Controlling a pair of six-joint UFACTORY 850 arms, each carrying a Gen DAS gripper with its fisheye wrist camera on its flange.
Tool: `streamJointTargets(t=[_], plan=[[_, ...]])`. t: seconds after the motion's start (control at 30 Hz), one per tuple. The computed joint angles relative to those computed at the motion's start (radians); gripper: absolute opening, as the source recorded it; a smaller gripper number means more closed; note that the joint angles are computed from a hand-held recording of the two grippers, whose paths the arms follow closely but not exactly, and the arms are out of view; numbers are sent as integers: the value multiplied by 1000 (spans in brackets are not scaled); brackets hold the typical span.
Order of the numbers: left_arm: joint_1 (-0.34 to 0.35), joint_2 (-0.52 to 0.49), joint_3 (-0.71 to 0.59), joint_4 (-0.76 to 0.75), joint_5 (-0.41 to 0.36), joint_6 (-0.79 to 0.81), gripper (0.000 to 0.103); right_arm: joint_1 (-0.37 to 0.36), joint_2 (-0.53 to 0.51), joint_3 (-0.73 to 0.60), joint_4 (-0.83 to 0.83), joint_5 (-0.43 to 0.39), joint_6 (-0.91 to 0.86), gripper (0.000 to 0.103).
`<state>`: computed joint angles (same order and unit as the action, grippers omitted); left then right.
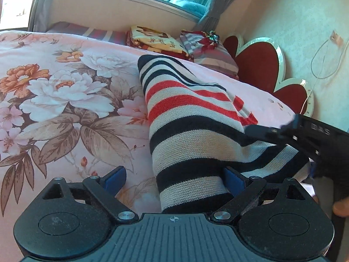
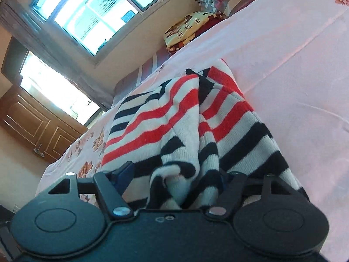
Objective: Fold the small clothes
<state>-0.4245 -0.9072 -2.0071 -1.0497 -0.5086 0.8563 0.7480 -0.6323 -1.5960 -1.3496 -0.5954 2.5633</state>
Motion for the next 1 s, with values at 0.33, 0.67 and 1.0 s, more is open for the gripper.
streamJointTargets(t=[0.33,0.67,1.0], plan=[[-13,37,22,-151,11,178,94,29,27,-33,-18,-163,-285,26],[-53,-6,-22,63,-18,-12,94,41,93,109,118,-169,-206,39],[-55,-2,-17,65,-36,-10,94,112,141,160,192,-230,-210,24]])
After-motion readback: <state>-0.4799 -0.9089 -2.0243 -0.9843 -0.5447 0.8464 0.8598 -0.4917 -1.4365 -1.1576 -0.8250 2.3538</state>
